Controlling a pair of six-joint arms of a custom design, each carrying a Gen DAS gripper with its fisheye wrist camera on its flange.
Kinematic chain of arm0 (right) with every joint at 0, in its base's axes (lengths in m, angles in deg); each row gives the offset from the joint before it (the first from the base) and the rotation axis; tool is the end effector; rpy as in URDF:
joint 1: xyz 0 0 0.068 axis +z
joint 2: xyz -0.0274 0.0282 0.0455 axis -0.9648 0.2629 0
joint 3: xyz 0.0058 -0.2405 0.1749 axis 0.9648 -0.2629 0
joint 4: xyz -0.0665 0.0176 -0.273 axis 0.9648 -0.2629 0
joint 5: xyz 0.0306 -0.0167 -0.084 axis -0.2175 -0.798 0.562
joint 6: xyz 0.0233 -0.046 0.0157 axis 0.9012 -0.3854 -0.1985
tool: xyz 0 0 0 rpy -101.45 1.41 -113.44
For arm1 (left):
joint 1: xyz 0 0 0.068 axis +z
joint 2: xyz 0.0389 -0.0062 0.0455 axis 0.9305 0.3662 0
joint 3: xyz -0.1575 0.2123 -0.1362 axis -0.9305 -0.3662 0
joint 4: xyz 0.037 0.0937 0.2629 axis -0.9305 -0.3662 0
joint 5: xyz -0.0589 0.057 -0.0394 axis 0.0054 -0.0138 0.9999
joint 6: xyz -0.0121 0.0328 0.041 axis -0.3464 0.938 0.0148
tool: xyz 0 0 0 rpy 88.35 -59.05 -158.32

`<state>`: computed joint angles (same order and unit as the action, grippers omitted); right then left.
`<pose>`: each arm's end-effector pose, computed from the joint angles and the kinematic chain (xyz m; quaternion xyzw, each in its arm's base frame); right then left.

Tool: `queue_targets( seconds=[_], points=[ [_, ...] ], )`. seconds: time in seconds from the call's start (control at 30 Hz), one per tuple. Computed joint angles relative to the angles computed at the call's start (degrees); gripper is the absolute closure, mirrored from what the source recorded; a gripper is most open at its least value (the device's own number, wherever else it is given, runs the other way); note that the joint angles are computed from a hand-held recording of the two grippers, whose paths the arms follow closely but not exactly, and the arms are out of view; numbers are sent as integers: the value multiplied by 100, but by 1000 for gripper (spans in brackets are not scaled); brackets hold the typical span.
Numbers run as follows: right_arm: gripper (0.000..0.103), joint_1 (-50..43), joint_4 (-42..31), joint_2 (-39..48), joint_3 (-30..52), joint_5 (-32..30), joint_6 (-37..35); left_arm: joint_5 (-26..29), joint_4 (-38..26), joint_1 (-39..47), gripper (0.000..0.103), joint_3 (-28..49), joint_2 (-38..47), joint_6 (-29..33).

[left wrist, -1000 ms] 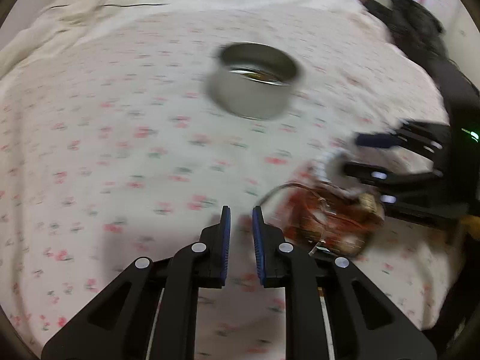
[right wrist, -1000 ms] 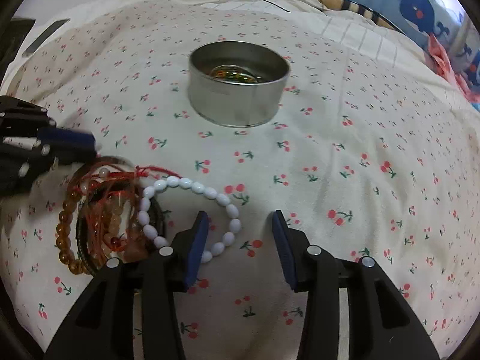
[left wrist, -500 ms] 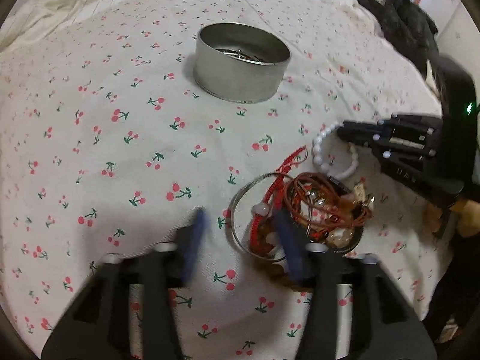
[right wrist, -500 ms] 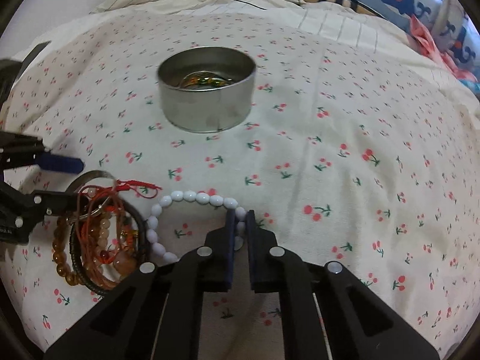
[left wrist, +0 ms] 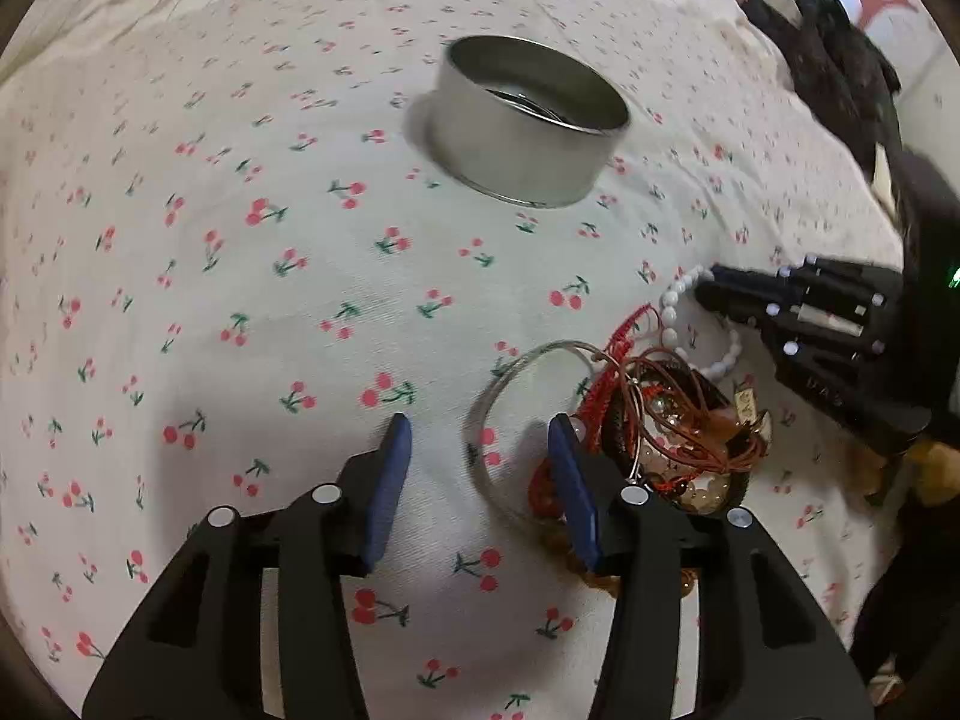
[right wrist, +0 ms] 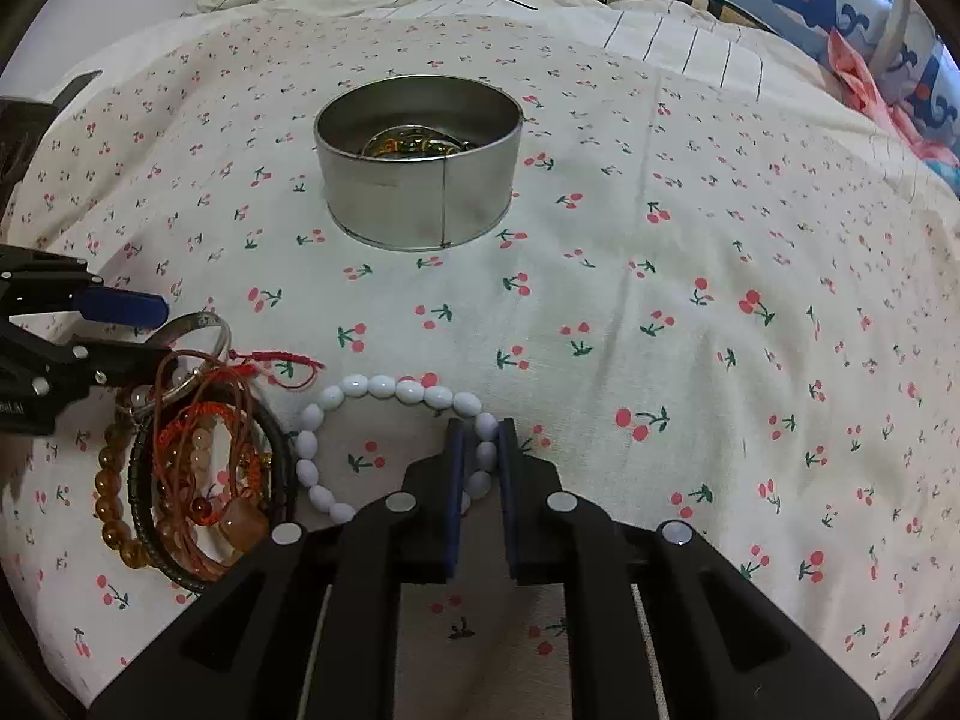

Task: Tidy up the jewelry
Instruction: 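Drop the silver bangle into the tin with the left tool while the right tool carries the beads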

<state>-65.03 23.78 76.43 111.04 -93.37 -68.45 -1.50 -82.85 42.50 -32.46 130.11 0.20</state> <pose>0.3283 0.0669 0.0551 -0.3738 0.8921 0.1038 0.2317 0.2464 -0.1185 0.0674 -0.0453 0.9773 -0.0773 0.1919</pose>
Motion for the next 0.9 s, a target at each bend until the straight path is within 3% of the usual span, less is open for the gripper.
queue_targets(
  seconds=[0.03,0.07,0.4,0.67,0.9],
  points=[
    [95,-33,-54,-13,21,-65,39,-10,-1,-19,98,19,10,-18],
    [95,-61,-90,-24,40,-117,64,57,28,21,100,14,2,-51],
    [95,-634,-568,-286,363,-1446,639,-639,527,214,101,-546,-1180,-180],
    [95,-731,-102,-606,156,-1957,973,-832,509,251,101,294,-745,110],
    [95,-765,-37,-671,98,-2069,1030,-1107,-15,193,101,1506,52,510]
  ],
)
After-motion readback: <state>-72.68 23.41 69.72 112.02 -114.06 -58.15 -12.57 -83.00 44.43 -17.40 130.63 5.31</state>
